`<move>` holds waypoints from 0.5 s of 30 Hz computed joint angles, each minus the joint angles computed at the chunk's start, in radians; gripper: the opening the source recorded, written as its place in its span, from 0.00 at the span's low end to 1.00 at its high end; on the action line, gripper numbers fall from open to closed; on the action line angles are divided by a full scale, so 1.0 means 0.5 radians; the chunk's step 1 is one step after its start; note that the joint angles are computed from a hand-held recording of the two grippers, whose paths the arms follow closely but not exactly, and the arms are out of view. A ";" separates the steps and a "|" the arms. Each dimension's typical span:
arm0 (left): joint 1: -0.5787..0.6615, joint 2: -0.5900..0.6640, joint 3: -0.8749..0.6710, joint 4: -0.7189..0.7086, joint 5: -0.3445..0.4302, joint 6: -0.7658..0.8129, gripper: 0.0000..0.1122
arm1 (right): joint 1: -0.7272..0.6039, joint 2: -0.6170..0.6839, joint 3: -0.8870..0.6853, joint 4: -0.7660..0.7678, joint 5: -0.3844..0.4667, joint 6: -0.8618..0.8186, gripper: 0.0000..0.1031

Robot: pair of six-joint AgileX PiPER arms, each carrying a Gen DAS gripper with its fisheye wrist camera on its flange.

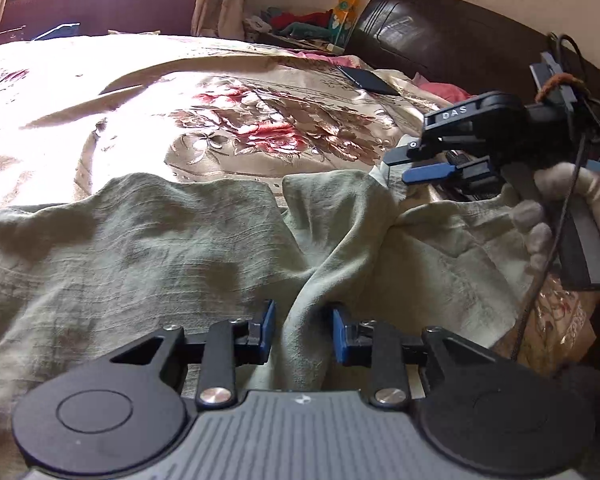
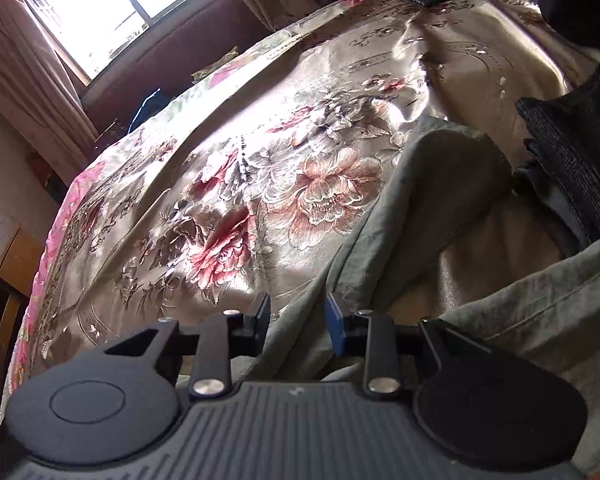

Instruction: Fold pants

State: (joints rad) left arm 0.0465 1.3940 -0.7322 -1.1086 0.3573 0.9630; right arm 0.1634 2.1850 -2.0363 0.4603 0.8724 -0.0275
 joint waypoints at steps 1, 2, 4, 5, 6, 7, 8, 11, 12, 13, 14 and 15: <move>-0.008 0.002 -0.001 -0.010 0.008 0.024 0.38 | 0.018 0.079 -0.127 -0.069 0.070 0.073 0.33; -0.007 0.006 -0.002 -0.028 0.015 0.046 0.38 | 0.036 0.178 -0.279 -0.144 0.154 0.170 0.33; 0.040 0.028 -0.015 -0.134 0.068 0.138 0.38 | 0.056 0.336 -0.520 -0.230 0.263 0.295 0.31; 0.082 0.039 -0.013 -0.222 0.110 0.205 0.38 | 0.062 0.376 -0.572 -0.258 0.258 0.335 0.31; 0.114 0.044 -0.010 -0.274 0.134 0.234 0.38 | 0.060 0.397 -0.604 -0.272 0.247 0.399 0.31; 0.145 0.050 -0.006 -0.318 0.143 0.247 0.38 | 0.046 0.404 -0.616 -0.233 0.248 0.414 0.31; 0.171 0.058 -0.005 -0.348 0.151 0.260 0.38 | 0.032 0.406 -0.623 -0.192 0.259 0.399 0.25; 0.275 0.096 -0.004 -0.452 0.232 0.290 0.38 | -0.037 0.376 -0.585 0.061 0.358 0.281 0.04; 0.310 0.106 -0.004 -0.491 0.271 0.308 0.38 | -0.065 0.318 -0.474 0.188 0.331 0.210 0.04; 0.337 0.112 0.001 -0.525 0.302 0.331 0.38 | -0.084 0.255 -0.360 0.281 0.295 0.150 0.04; 0.352 0.115 0.001 -0.545 0.321 0.342 0.38 | -0.098 0.201 -0.269 0.354 0.267 0.088 0.04; 0.358 0.113 0.006 -0.557 0.325 0.353 0.38 | -0.106 0.154 -0.201 0.416 0.252 0.040 0.04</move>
State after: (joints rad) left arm 0.2256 1.4503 -0.7293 -1.3873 0.5198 1.1393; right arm 0.1104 2.2618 -2.1368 0.6684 0.9984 -0.0076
